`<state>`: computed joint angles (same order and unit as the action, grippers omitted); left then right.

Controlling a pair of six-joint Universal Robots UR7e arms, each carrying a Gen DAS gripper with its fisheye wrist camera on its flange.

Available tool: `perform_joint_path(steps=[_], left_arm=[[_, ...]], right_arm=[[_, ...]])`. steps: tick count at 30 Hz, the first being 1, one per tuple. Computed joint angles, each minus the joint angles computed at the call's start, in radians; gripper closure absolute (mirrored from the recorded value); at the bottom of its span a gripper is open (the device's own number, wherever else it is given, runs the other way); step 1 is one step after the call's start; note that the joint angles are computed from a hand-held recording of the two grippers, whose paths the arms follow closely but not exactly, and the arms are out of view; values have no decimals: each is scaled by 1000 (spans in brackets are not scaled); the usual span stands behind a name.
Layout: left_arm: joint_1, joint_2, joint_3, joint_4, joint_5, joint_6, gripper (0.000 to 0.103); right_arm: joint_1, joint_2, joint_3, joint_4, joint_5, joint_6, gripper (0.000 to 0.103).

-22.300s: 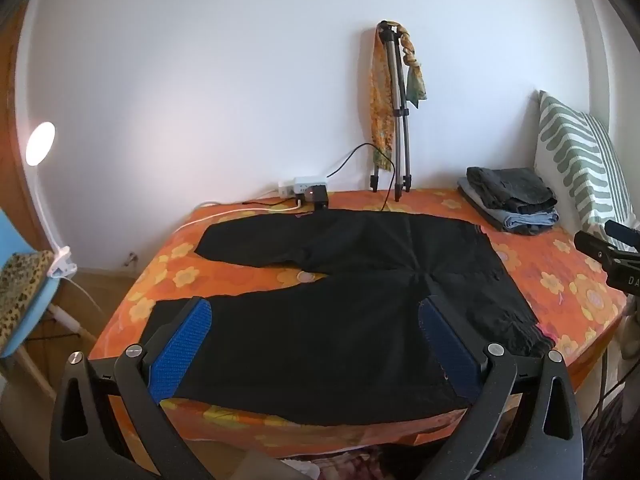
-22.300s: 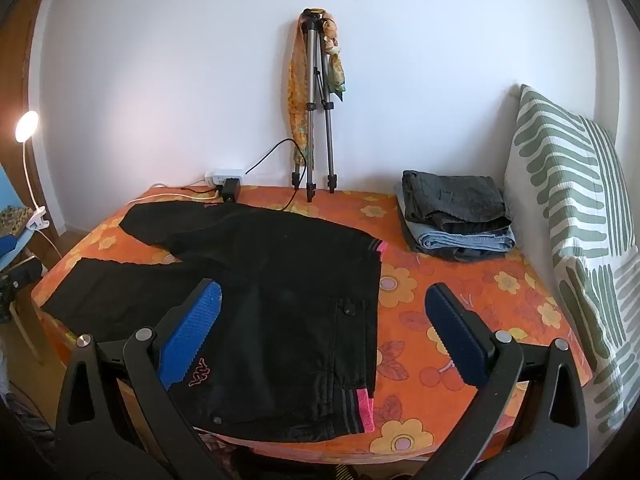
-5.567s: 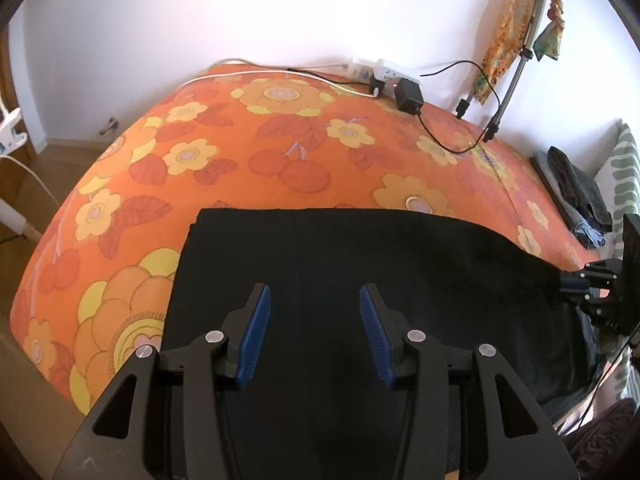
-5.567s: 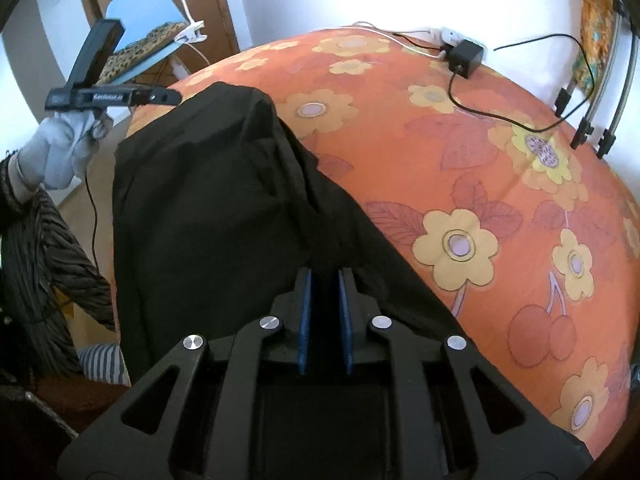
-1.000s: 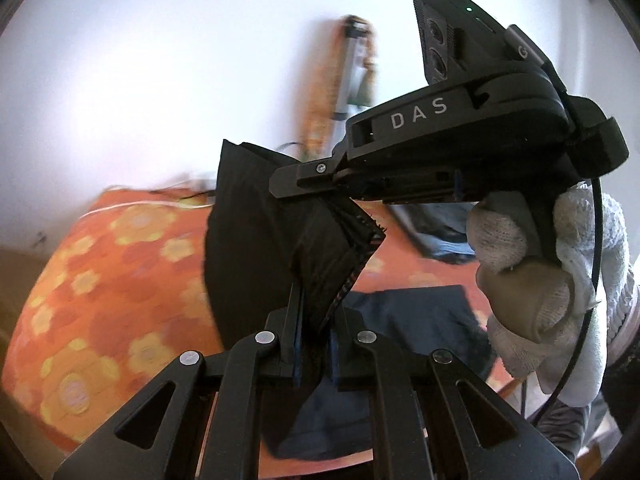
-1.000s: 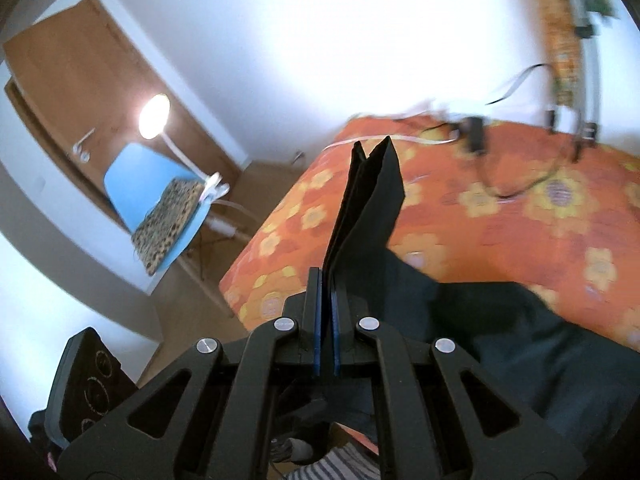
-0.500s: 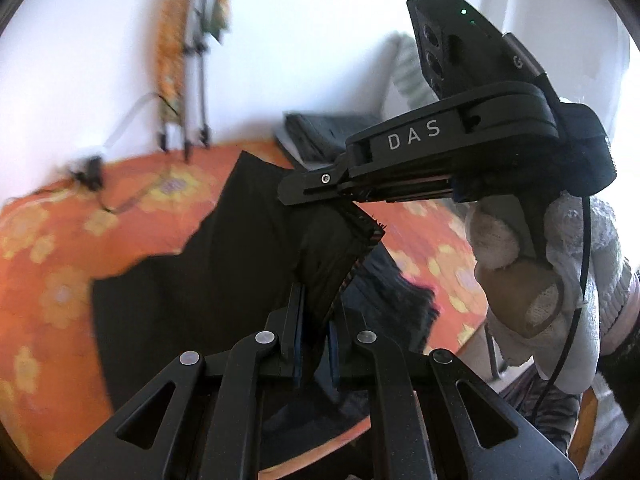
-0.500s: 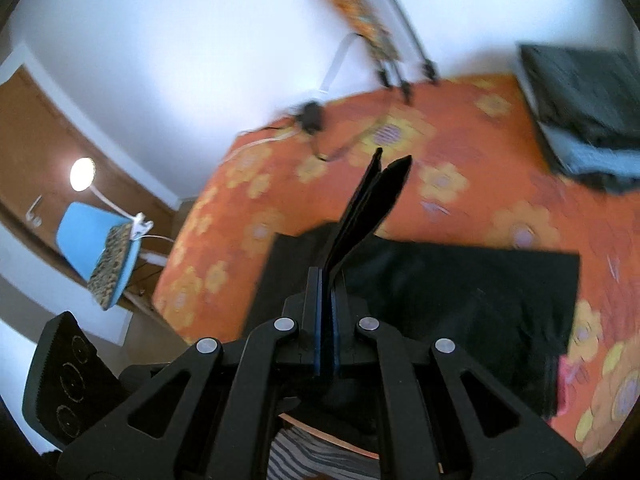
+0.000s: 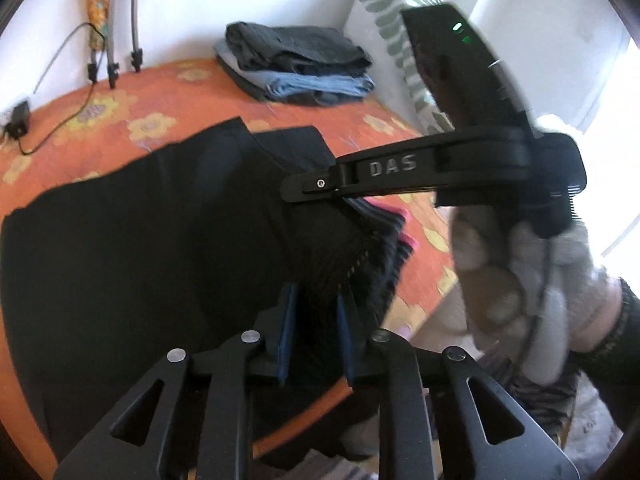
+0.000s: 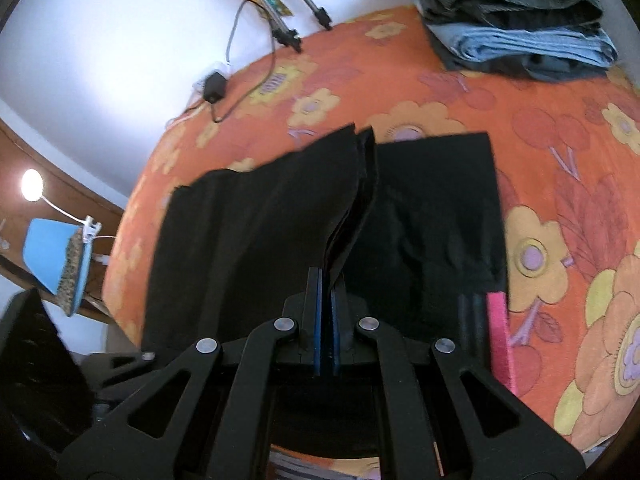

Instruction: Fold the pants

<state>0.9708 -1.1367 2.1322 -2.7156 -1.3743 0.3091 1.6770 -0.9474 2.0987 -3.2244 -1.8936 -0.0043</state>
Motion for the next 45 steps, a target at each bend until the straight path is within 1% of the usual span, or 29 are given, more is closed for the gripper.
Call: perform_joint_path(steps=[4,5,7,9,14,15,18,19,20,22,23,24,26,27,28,29,31,32,33,34,35,36,38,40,43,45], left_arm=[[18,-72,18,54,-9,11,82],[26,-95,23,58,-2,14,79],[43,-132,35,37,33,34,79],[66,-152,32,3,97,55,79],[148,-119,-31,-17,211,26,79],[161,-112,-39,-15,220,23,79],[197,-85,-57,-7,234,12,79],[205,-80,-57,-10,232,12,79],[205,-78,-52,-20,231,18,79],[196,-80,-42,-32,241,44,79],[193,-83,-37,-34,239,56,79],[196,-89,-33,-31,234,66,79],[198,-90,-26,-44,237,86,79],[201,-92,-26,-46,233,85,79],[203,-98,-25,-44,227,75,79],[209,-109,-27,-37,212,58,79],[216,-134,-22,-30,193,38,78],[218,-145,-16,-37,191,34,72],[222,-154,-11,-42,187,31,69],[227,-161,-10,-40,178,27,69],[233,-167,-9,-35,172,22,69],[238,-172,-8,-28,168,20,69],[247,-176,-5,-12,168,24,69],[252,-177,2,-8,175,32,69],[258,-186,17,-7,171,41,69],[262,-192,19,-2,163,45,69]], right_arm=[[-26,-7,34,-32,19,-1,99],[-27,-10,43,-42,20,-4,99],[-27,-16,63,-60,13,-17,99],[-24,-13,69,-68,-8,-30,99],[-16,7,57,-67,-61,-48,99],[-9,14,51,-74,-82,-58,99],[8,22,37,-64,-120,-78,99],[20,23,31,-58,-154,-79,97],[33,28,24,-65,-187,-78,93],[72,38,16,-123,-275,-105,92],[85,37,12,-137,-291,-117,92],[99,34,7,-146,-290,-130,92],[124,32,-8,-142,-259,-159,90],[141,41,-25,-129,-253,-174,86],[156,57,-46,-115,-251,-185,84],[169,74,-68,-96,-243,-192,83],[188,114,-126,-30,-201,-194,83],[192,128,-145,-3,-177,-192,83],[198,157,-187,46,-144,-187,82],[203,180,-217,76,-128,-185,81],[208,206,-248,104,-117,-187,78],[215,240,-290,135,-116,-194,75],[226,305,-367,187,-124,-202,75],[226,353,-432,250,-112,-190,75],[225,418,-513,308,-131,-176,75],[216,448,-557,356,-127,-147,75]])
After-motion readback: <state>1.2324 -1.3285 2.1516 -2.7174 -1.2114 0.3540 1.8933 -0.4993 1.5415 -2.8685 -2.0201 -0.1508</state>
